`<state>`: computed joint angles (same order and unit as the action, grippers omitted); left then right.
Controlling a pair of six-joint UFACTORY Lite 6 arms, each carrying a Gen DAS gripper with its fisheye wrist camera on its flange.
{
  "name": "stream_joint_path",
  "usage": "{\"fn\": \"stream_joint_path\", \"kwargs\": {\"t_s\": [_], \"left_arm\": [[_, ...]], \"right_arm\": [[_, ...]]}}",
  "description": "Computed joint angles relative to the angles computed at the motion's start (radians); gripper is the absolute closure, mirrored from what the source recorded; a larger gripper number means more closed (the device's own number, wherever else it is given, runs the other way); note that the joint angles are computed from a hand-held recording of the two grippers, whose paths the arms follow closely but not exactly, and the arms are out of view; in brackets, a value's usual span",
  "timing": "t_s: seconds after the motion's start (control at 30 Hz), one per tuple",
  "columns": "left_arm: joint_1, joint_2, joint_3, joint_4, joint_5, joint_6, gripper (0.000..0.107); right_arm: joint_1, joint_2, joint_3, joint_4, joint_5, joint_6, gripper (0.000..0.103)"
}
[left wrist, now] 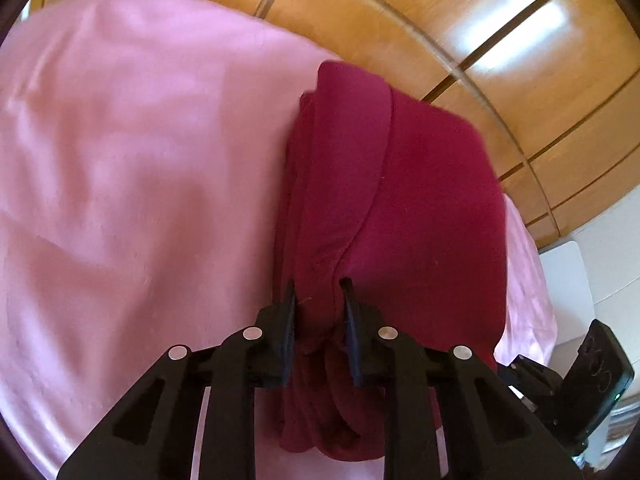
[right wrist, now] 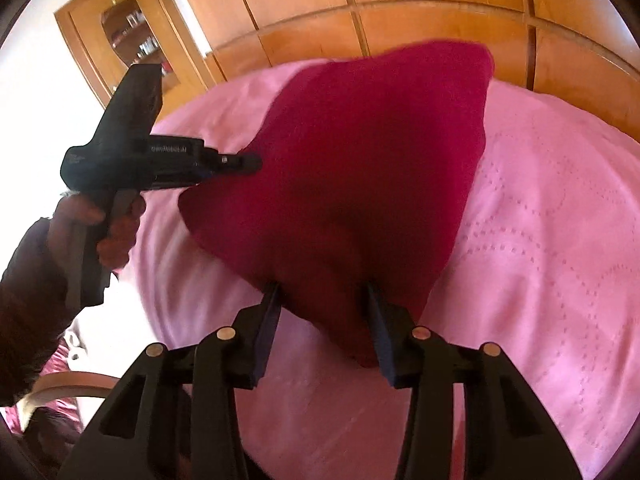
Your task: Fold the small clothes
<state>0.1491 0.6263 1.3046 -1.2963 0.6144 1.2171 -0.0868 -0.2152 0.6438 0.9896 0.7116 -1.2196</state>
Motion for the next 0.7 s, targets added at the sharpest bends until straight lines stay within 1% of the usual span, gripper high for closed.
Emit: {"fn": "stream_joint_path", "kwargs": {"t_s": [0.03,0.1,0.13,0.17,0.2,0.23,0.3,0.4,0.43,0.47,0.57,0.6,0.63,0.67,0.7], "left_arm": [[-0.004,-0.026,-0.019,-0.013,-0.005,0.006,0.086],[-0.017,-0.072,-0.043,0.003,-0.043,-0.03,0.079],[-0.02,-0.103,-0.061,0.017,-0.068,-0.04,0.073],[-0.026,-0.149,-0.094,0.001,-0.103,-0.019,0.071],[-0.03,-0.173,-0.108,-0.013,-0.118,-0.003,0.071],[-0.031,-0.212,-0.133,-0.04,-0.135,0.027,0.07],[-0.039,-0.269,-0.164,-0.11,-0.162,0.088,0.071],[-0.069,-0.28,-0.123,-0.164,-0.166,0.12,0.071],[-0.083,-0.267,-0.103,-0.168,-0.168,0.122,0.071],[-0.105,-0.245,-0.073,-0.164,-0.18,0.111,0.07],[-0.179,-0.159,0.009,-0.109,-0.258,0.08,0.07],[-0.202,-0.125,0.03,-0.076,-0.296,0.061,0.07],[-0.223,-0.075,0.065,-0.003,-0.33,-0.001,0.07],[-0.232,-0.027,0.096,0.064,-0.346,-0.06,0.07],[-0.234,-0.003,0.1,0.091,-0.36,-0.077,0.07]], "right_arm": [[-0.007,-0.005,-0.004,0.001,0.002,0.0,0.059],[-0.029,0.003,0.015,-0.008,0.03,0.0,0.058],[-0.05,0.001,0.025,-0.019,0.049,0.002,0.056],[-0.067,-0.009,0.025,-0.027,0.064,0.003,0.053],[-0.095,-0.016,0.035,-0.041,0.099,0.007,0.051],[-0.131,-0.021,0.054,-0.055,0.145,0.014,0.051],[-0.19,-0.031,0.084,-0.059,0.196,0.007,0.051],[-0.253,-0.007,0.163,-0.039,0.249,0.008,0.051],[-0.252,0.008,0.188,-0.03,0.246,0.016,0.051],[-0.232,0.044,0.235,-0.018,0.216,0.045,0.051],[-0.199,0.139,0.327,-0.004,0.145,0.102,0.05],[-0.181,0.18,0.364,0.001,0.124,0.129,0.05],[-0.159,0.221,0.396,0.01,0.1,0.156,0.05],[-0.142,0.242,0.41,0.015,0.079,0.169,0.05],[-0.119,0.27,0.426,0.019,0.05,0.18,0.05]]}}
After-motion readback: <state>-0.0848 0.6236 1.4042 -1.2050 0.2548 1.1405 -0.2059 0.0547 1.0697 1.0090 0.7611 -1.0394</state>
